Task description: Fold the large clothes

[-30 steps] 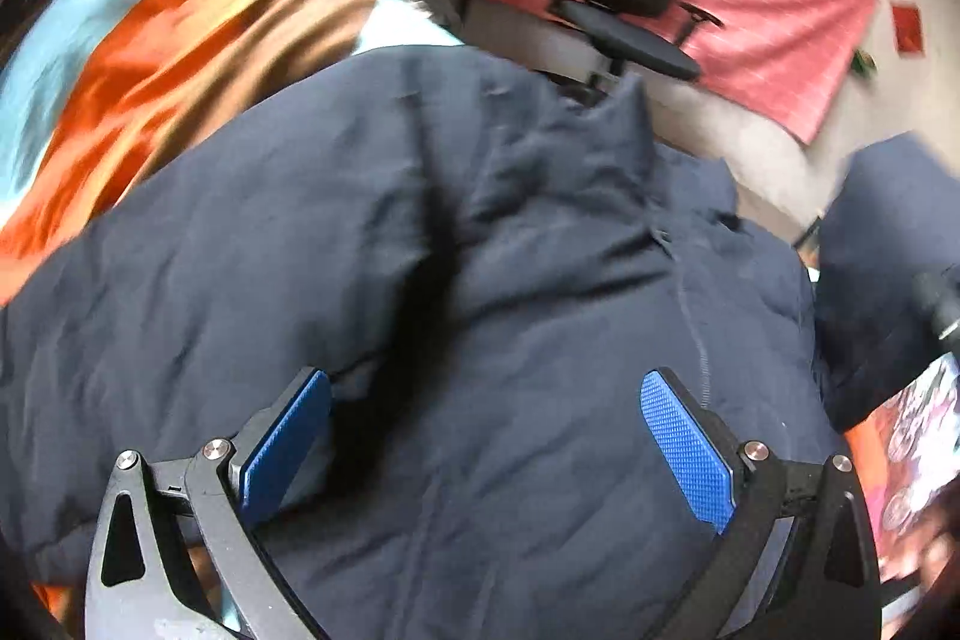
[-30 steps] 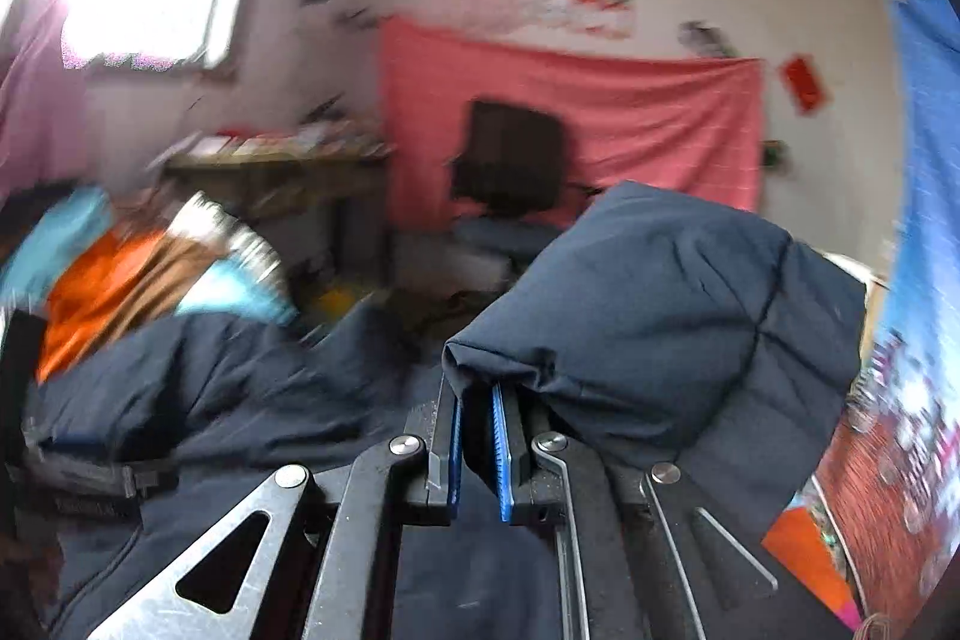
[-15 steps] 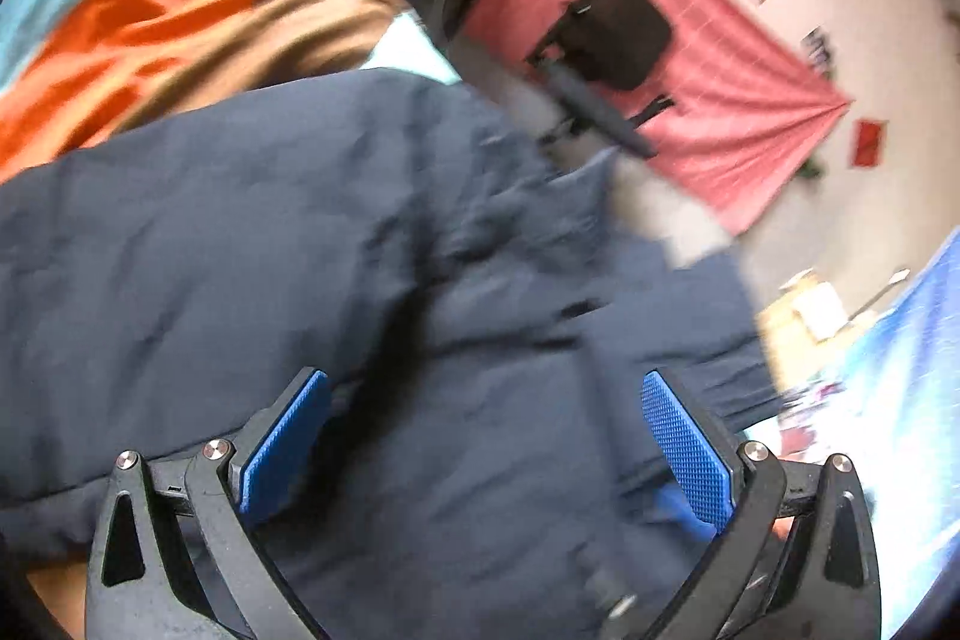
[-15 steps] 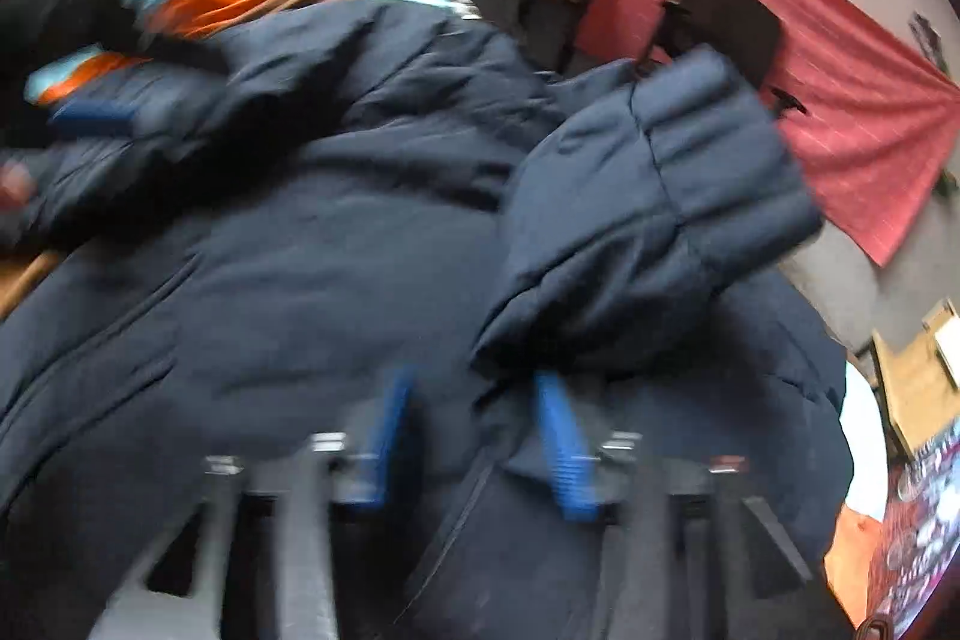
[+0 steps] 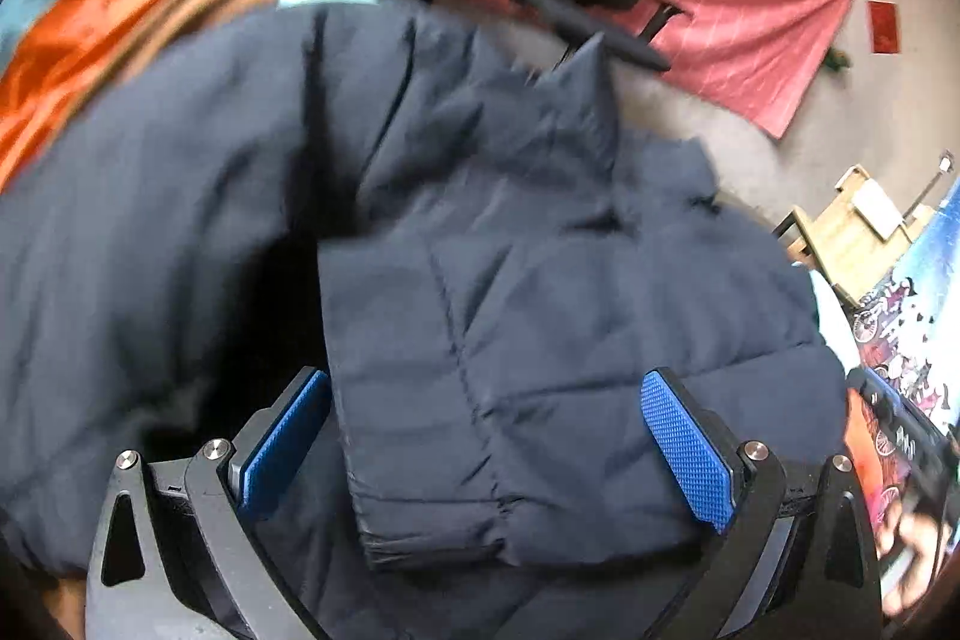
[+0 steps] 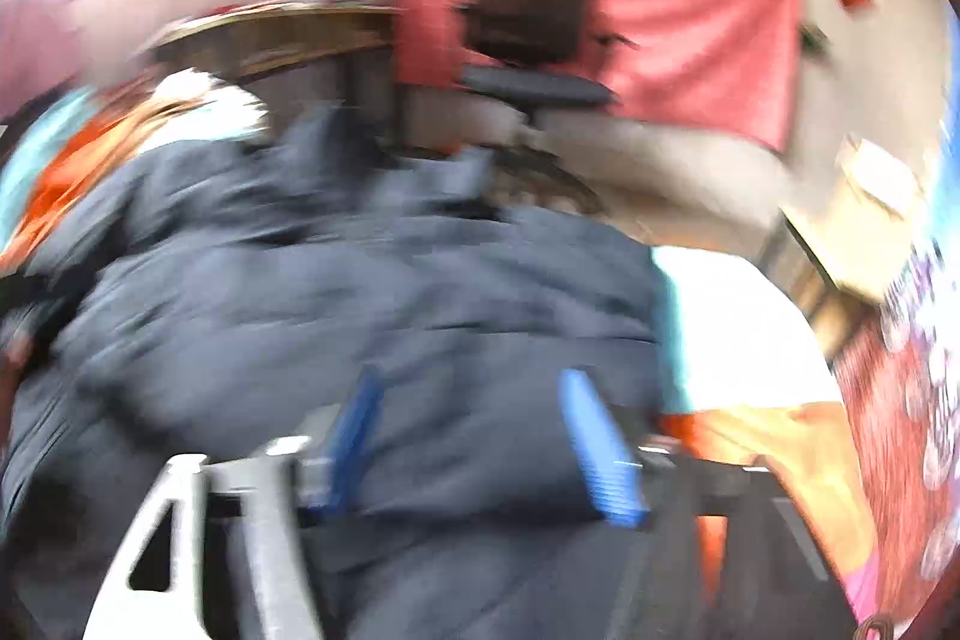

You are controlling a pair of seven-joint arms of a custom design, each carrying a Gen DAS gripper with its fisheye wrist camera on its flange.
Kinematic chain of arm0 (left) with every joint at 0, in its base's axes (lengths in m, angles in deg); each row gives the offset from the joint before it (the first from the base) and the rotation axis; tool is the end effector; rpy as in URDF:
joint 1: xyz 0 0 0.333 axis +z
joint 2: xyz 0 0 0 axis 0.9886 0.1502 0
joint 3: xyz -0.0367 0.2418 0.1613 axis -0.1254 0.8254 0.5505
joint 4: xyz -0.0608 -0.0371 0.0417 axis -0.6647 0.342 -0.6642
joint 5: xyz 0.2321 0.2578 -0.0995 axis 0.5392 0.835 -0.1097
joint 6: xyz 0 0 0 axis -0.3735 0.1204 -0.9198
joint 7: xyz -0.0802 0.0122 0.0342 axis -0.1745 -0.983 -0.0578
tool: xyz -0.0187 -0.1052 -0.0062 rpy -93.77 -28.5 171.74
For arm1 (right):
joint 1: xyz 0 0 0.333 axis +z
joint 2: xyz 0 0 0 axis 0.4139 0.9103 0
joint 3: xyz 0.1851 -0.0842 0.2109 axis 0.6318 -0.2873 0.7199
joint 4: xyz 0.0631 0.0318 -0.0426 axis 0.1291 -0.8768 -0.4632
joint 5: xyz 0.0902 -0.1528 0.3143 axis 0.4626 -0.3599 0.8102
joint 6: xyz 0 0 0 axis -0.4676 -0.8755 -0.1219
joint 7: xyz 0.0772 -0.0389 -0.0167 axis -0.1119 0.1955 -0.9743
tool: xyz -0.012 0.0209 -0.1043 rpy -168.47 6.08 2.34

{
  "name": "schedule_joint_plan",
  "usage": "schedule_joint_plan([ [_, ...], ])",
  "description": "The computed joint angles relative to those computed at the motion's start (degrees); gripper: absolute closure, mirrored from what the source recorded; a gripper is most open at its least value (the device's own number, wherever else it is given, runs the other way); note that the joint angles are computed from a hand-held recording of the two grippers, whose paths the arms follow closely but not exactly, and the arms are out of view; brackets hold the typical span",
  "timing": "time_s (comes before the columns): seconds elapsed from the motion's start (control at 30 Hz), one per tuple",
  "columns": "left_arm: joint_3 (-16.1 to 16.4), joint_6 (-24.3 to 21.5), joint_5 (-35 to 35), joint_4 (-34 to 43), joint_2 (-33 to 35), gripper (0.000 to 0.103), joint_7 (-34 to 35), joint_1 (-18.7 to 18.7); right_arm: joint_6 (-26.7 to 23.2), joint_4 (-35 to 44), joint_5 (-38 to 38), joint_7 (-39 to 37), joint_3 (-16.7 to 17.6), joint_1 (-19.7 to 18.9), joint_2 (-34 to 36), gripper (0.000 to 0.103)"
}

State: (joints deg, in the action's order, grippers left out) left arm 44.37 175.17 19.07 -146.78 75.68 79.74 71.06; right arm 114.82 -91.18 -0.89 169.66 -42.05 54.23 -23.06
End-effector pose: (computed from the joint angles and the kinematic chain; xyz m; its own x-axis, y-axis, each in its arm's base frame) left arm 0.6381 -0.1975 0.5176 -0.0513 -0.9437 0.3268 -0.8051 -0.1546 -0.5727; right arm 0.5905 0.3331 0.5682 -0.0093 -0.9975 0.0702 -0.6222 -0.0492 -0.7813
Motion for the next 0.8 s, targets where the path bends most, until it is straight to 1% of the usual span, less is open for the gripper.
schedule_joint_plan([
  [0.03, -0.1, 0.4, -0.6, -1.6, -0.5, 0.001, -0.3, 0.1, -1.4, 1.3, 2.1, 0.1, -0.2, -1.1, 1.1, 0.071],
  [0.07, 0.0, 1.0, -0.6, -2.3, -0.4, 0.001, -0.2, 0.2, -2.1, 2.8, 4.3, 0.0, -0.3, -2.3, 2.5, 0.071],
  [0.1, 0.4, 2.0, 0.7, -3.3, -0.6, 0.001, -0.6, -0.4, -2.3, 3.7, 6.3, -0.1, -0.4, -3.4, 3.6, 0.071],
  [0.17, 1.5, 2.3, 3.9, -3.6, -0.7, 0.001, -1.9, -1.6, -3.2, 4.8, 8.2, -1.6, -0.6, -4.3, 5.2, 0.071],
  [0.2, 2.5, 2.3, 6.8, -3.8, -0.6, 0.001, -3.3, -2.7, -3.6, 5.8, 9.4, -3.2, -0.3, -4.8, 6.4, 0.072],
  [0.23, 3.2, 2.1, 9.1, -3.6, -0.4, 0.001, -4.5, -3.5, -3.6, 5.4, 10.4, -4.1, -0.2, -5.0, 6.4, 0.072],
  [0.27, 3.6, 1.9, 10.6, -3.1, 0.1, 0.001, -5.3, -3.8, -3.5, 5.9, 11.7, -5.2, -1.2, -4.2, 7.3, 0.072],
  [0.3, 4.4, 2.3, 13.3, -3.6, 0.1, 0.001, -6.8, -4.8, -3.4, 4.4, 11.4, -5.3, -0.1, -5.2, 6.5, 0.072],
  [0.37, 5.2, 3.4, 16.7, -4.3, 0.4, 0.001, -9.0, -5.6, -5.1, 6.7, 13.7, -8.1, 0.4, -5.5, 8.6, 0.072],
  [0.43, 5.3, 4.0, 18.4, -4.0, 1.2, 0.001, -9.9, -5.7, -5.9, 8.3, 14.8, -9.6, 0.2, -5.5, 10.1, 0.072],
  [0.53, 5.4, 5.0, 19.4, -3.7, 2.0, 0.001, -10.7, -5.7, -6.0, 8.6, 15.1, -10.2, -0.6, -5.0, 10.9, 0.072],
  [0.57, 5.1, 5.4, 19.0, -3.2, 2.3, 0.001, -10.6, -5.4, -5.6, 7.9, 15.0, -10.0, -0.8, -4.9, 10.7, 0.072],
  [0.63, 3.7, 6.7, 16.4, -5.1, 0.8, 0.001, -8.9, -3.9, -5.8, 7.7, 14.2, -9.4, -1.4, -4.3, 10.8, 0.072],
  [0.67, 2.9, 7.6, 14.2, -7.3, -1.2, 0.001, -8.0, -2.8, -5.8, 7.3, 13.3, -8.9, -1.8, -3.8, 10.5, 0.072],
  [0.7, 1.2, 9.9, 10.2, -10.6, -3.7, 0.001, -6.0, -0.9, -5.5, 6.4, 12.6, -8.2, -2.0, -3.4, 9.9, 0.072],
  [0.73, -1.5, 12.9, 3.8, -13.8, -6.0, 0.001, -2.1, 1.6, -4.7, 5.2, 11.5, -7.1, -2.3, -3.0, 9.2, 0.072],
  [0.8, -5.1, 16.4, -8.8, -19.9, -11.2, 0.001, 5.3, 5.2, -3.0, 3.2, 10.4, -5.6, -2.3, -2.9, 8.0, 0.071],
])
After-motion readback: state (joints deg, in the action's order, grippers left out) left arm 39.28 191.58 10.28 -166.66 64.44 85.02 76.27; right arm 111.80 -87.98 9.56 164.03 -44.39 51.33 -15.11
